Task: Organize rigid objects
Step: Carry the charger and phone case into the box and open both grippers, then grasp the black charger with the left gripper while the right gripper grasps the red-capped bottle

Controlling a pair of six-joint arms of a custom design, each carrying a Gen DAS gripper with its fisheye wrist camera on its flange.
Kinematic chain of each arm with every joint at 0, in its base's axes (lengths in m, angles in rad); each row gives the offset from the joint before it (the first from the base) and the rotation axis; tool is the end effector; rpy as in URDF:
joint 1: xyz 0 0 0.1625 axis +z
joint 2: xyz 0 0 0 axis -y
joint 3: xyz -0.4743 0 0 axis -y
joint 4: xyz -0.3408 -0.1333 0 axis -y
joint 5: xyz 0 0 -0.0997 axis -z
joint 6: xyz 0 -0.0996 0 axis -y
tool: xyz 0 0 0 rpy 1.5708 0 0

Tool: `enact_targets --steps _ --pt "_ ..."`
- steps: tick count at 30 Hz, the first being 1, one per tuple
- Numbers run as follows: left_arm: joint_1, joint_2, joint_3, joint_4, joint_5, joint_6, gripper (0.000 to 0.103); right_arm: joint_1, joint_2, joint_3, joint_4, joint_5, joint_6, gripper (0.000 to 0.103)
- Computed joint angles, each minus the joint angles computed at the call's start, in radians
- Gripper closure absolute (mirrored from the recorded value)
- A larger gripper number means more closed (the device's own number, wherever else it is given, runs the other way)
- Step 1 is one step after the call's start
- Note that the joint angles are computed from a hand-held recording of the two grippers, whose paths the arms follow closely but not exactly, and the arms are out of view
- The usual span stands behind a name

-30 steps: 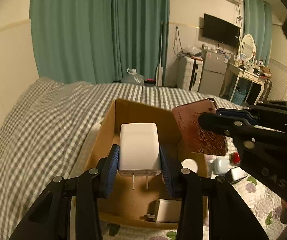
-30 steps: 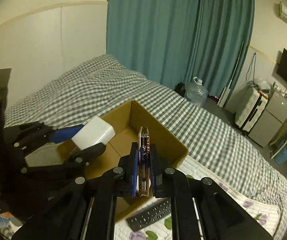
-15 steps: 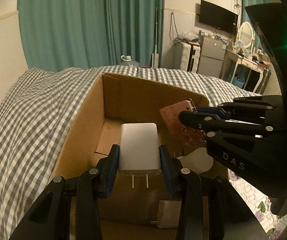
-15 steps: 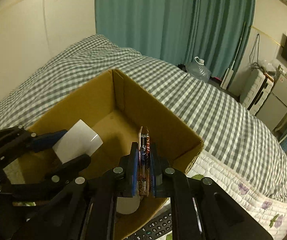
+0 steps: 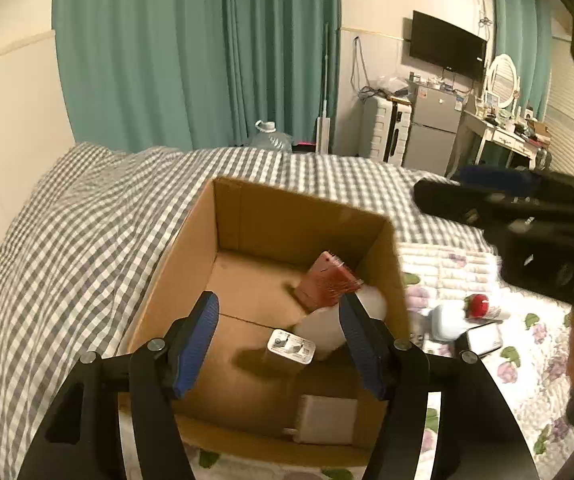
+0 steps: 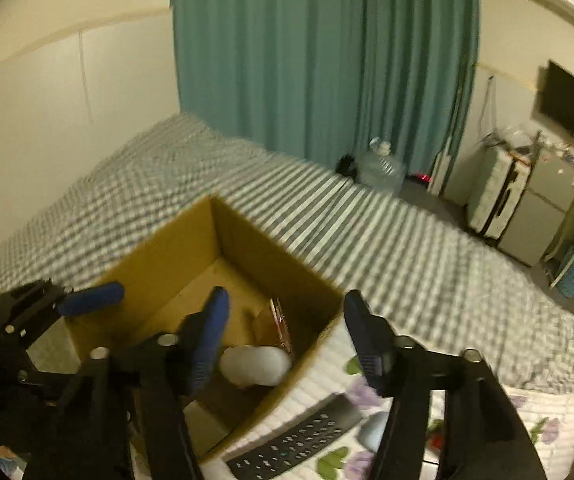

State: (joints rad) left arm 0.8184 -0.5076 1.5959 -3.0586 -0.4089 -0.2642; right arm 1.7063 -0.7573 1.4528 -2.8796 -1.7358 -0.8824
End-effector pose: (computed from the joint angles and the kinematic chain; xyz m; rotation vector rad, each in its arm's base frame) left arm -0.3006 -0.6499 0.0935 0.2348 2.0883 -1.0341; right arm 0.2164 -0.7218 0.2470 1.2448 -2.3750 0.7094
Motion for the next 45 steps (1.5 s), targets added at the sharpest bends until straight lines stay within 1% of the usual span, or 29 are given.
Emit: enact_targets --steps 2,3,4,6,7,9,11,13,15,19,24,27,31,33,35,36,39,40,42,45 --pt "-0.022 0.006 -0.015 0.03 0.025 -0.012 0.036 -0.001 -0.033 0.009 -0.003 0.001 -0.001 0.035" --pt "-0.036 0.01 -0.024 0.044 0.037 -0.018 0.035 -0.004 -0.052 0.017 -0.01 0.005 -0.005 0.027" --pt "-0.045 0.017 -0.035 0.049 0.041 -0.019 0.035 -0.006 -0.066 0.024 -0.017 0.007 -0.011 0.021" --pt "-0.068 0.03 -0.052 0.049 0.047 -0.023 0.034 -0.013 -0.103 0.044 -0.039 0.01 -0.033 0.019" --pt "-0.078 0.038 -0.065 0.053 0.046 -0.029 0.034 -0.017 -0.121 0.053 -0.046 0.005 -0.045 0.016" --pt "-0.092 0.054 -0.089 0.068 0.043 -0.041 0.034 -0.03 -0.154 0.065 -0.061 -0.004 -0.061 0.014" --pt "-0.105 0.074 -0.121 0.099 0.036 -0.057 0.034 -0.047 -0.184 0.074 -0.067 -0.006 -0.07 0.013" --pt "-0.115 0.1 -0.16 0.156 0.026 -0.087 0.034 -0.067 -0.207 0.076 -0.068 -0.012 -0.077 0.012" --pt "-0.119 0.125 -0.194 0.192 0.019 -0.112 0.034 -0.086 -0.223 0.082 -0.072 -0.02 -0.092 0.012" --pt "-0.11 0.175 -0.277 0.333 -0.013 -0.206 0.034 -0.136 -0.243 0.071 -0.044 -0.022 -0.128 0.012" --pt "-0.091 0.239 -0.364 0.434 -0.009 -0.307 0.034 -0.194 -0.236 0.027 0.024 0.002 -0.162 0.012" --pt "-0.071 0.279 -0.42 0.508 -0.028 -0.362 0.034 -0.218 -0.205 -0.004 0.045 -0.018 -0.202 0.012" --pt "-0.046 0.327 -0.477 0.572 -0.059 -0.411 0.034 -0.245 -0.151 -0.055 0.097 -0.049 -0.27 0.012" --pt "-0.033 0.348 -0.503 0.596 -0.08 -0.424 0.034 -0.257 -0.125 -0.081 0.127 -0.059 -0.288 0.012" --pt "-0.023 0.369 -0.535 0.632 -0.089 -0.447 0.034 -0.272 -0.093 -0.124 0.185 -0.074 -0.293 0.012" --pt "-0.019 0.378 -0.546 0.636 -0.089 -0.454 0.034 -0.278 -0.08 -0.14 0.206 -0.08 -0.296 0.013" --pt "-0.008 0.396 -0.568 0.623 -0.096 -0.439 0.034 -0.295 -0.041 -0.174 0.25 -0.112 -0.33 0.022" --pt "-0.006 0.402 -0.577 0.632 -0.095 -0.441 0.034 -0.298 -0.024 -0.191 0.269 -0.135 -0.346 0.027" --pt "-0.004 0.409 -0.585 0.633 -0.097 -0.443 0.034 -0.302 0.002 -0.224 0.308 -0.157 -0.357 0.031" --pt "-0.002 0.416 -0.604 0.66 -0.108 -0.449 0.034 -0.305 0.027 -0.256 0.332 -0.151 -0.364 0.035"
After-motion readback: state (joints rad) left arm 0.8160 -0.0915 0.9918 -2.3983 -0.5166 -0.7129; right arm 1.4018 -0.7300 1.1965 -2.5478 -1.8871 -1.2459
